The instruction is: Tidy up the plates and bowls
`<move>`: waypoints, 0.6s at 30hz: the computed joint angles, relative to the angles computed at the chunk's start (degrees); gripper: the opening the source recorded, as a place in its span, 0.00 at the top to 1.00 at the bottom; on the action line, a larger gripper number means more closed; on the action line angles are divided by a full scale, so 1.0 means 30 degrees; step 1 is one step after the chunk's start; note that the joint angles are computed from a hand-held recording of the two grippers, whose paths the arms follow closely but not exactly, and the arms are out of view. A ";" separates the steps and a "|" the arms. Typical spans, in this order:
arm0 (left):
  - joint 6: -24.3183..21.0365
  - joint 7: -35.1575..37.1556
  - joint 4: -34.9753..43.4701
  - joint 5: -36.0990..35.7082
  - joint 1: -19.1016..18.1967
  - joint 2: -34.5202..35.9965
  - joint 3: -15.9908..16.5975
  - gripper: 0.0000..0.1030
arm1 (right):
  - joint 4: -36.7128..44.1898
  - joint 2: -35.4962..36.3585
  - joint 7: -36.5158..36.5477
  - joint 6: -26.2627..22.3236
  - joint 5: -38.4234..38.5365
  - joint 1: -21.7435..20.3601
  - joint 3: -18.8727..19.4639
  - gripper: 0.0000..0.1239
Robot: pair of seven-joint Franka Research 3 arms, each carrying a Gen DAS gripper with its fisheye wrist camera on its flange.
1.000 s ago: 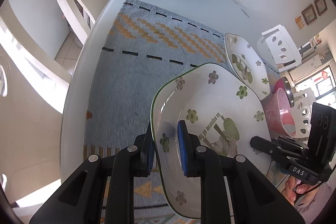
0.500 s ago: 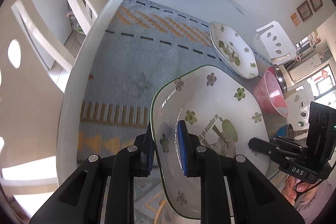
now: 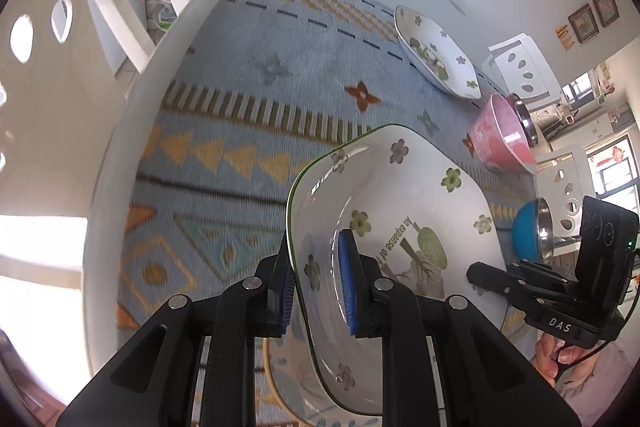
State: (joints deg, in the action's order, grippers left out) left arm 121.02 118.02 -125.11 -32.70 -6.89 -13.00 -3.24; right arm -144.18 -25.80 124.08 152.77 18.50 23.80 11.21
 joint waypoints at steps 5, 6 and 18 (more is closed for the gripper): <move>-0.0032 -0.0098 -0.1197 -0.0111 -0.0004 -0.0853 0.0180 0.84 | -0.0781 -0.0618 0.0165 -0.0035 0.0390 0.0483 0.0180 0.88; -0.0015 -0.0171 -0.1326 -0.0095 -0.0015 -0.0944 0.0201 0.84 | -0.0908 -0.0667 0.0077 0.0019 0.0593 0.0660 0.0099 0.88; -0.0368 -0.0353 -0.2654 0.0076 -0.0107 -0.1761 0.0577 0.84 | -0.1035 -0.0492 -0.0499 -0.0359 0.1404 0.1299 -0.0042 0.87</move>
State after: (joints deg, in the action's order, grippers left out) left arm 119.92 116.96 -133.07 -32.47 -7.21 -18.29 -1.51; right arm -147.29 -27.28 122.59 151.69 22.71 27.70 11.08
